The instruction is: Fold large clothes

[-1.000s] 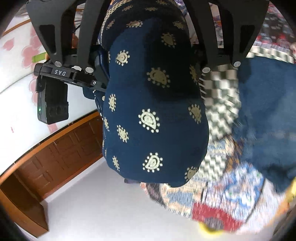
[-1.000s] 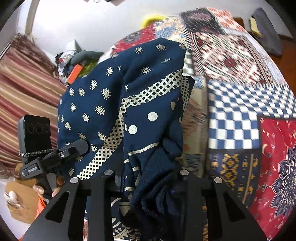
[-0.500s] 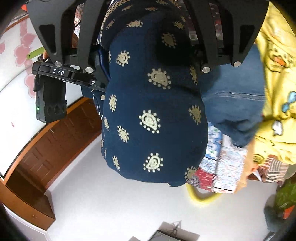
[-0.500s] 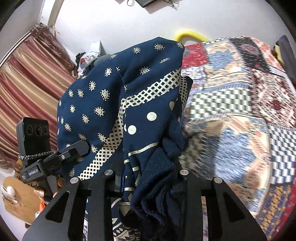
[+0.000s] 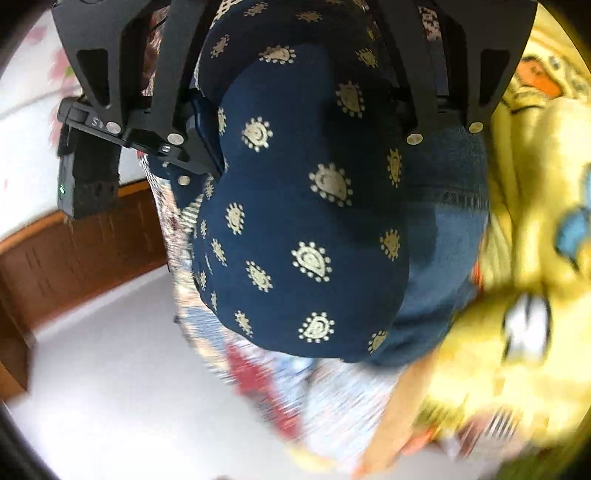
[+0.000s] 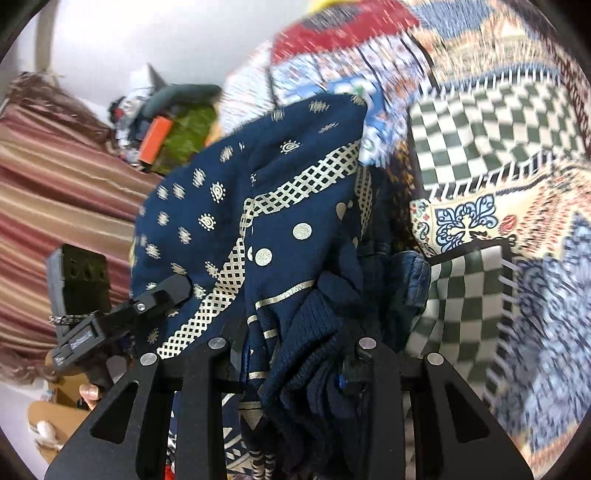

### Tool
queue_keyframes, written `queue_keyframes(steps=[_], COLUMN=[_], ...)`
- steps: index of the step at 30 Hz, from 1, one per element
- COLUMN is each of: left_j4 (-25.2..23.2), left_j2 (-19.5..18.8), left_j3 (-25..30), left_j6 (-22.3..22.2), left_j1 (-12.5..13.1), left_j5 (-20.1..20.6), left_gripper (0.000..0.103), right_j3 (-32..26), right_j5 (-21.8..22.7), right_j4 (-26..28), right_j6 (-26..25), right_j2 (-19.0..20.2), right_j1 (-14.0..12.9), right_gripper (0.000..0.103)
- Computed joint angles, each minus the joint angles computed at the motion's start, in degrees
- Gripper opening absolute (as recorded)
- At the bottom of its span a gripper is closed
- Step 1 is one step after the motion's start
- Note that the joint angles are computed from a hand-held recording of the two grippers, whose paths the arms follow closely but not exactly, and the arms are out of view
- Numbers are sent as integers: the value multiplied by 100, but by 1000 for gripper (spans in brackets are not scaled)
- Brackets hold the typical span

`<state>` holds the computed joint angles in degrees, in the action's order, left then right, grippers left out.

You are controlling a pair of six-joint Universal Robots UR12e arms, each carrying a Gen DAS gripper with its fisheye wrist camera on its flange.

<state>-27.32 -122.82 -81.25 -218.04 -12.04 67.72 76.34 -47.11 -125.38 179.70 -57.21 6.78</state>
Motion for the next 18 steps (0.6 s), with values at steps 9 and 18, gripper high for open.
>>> queue_keyframes(steps=[9, 18], left_j4=[890, 404], left_j2=[2, 566], left_j3=[-481, -727], left_j6=[-421, 356], left_j1=[54, -500], left_j5=[-260, 1881], left_gripper=[75, 86], right_j3=[193, 761], right_j5=[-583, -1924], right_j4=[-77, -838], right_j6=[-986, -1405], right_j2=[-152, -665], right_j1=[86, 223], right_gripper=[35, 58])
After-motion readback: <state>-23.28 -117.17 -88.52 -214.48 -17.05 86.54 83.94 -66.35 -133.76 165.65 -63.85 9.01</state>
